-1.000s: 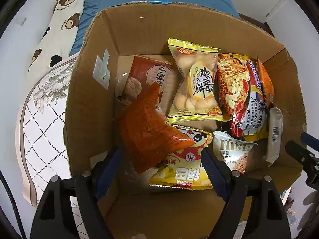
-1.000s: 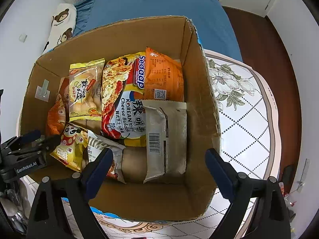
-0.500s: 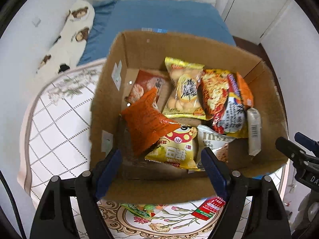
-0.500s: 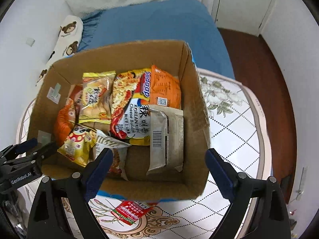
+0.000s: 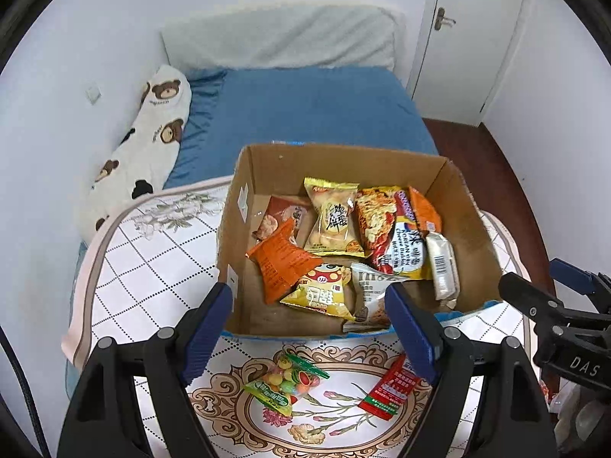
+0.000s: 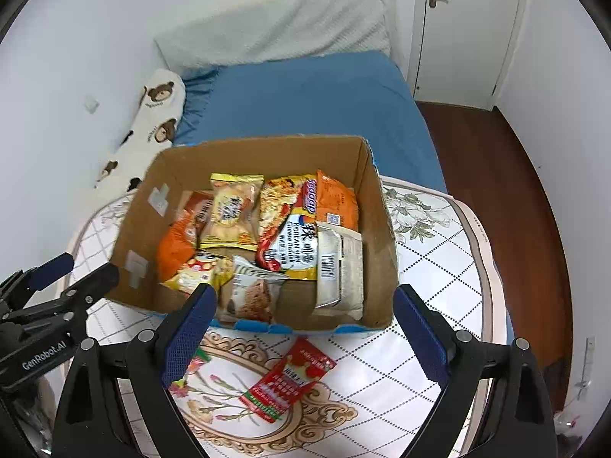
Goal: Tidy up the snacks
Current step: 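Lift both grippers out of the box toward the remaining snacks, then grasp the watermelon candy bag with the left gripper while the right grasps the red spicy-strip packet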
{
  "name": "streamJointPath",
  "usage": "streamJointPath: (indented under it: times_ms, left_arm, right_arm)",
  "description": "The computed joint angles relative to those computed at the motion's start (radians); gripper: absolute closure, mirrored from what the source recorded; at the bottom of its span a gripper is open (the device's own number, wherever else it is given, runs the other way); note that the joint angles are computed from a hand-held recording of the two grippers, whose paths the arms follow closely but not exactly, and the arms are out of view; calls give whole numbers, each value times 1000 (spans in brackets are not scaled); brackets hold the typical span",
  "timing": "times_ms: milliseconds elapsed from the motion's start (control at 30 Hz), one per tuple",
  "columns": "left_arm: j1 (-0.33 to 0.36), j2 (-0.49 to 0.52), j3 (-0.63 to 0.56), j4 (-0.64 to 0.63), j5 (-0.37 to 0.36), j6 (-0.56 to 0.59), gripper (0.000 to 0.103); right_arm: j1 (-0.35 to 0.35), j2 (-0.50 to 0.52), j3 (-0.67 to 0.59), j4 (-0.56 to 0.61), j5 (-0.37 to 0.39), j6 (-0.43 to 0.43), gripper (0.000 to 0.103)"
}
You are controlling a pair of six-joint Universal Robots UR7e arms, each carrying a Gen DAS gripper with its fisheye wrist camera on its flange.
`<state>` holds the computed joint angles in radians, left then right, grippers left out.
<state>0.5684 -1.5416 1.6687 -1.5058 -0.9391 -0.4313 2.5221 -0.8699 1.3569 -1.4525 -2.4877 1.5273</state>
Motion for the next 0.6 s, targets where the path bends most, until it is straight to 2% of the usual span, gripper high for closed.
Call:
streamJointPath:
  times_ms: [133,300,367,533,600]
  left_arm:
    - [-34,-25,7,5,21,-18,21]
    - [-61,-45,18,27,52,-67,21]
    - [-68,-60,33,49,72,-99,21]
    - [-58,-108,94,174,107,-177,21]
    - [-30,-115,112,238,86,-193,21]
  right_arm:
    - [29,13,-26,13,-21,17,7]
    - [55,-1,4,-59,-33,-4,7]
    - [57,-24,61,-151,-15,-30,7]
    - [15,-92,302,-474,124,-64,8]
    - [-14,-103,401,-601,191,-66,17]
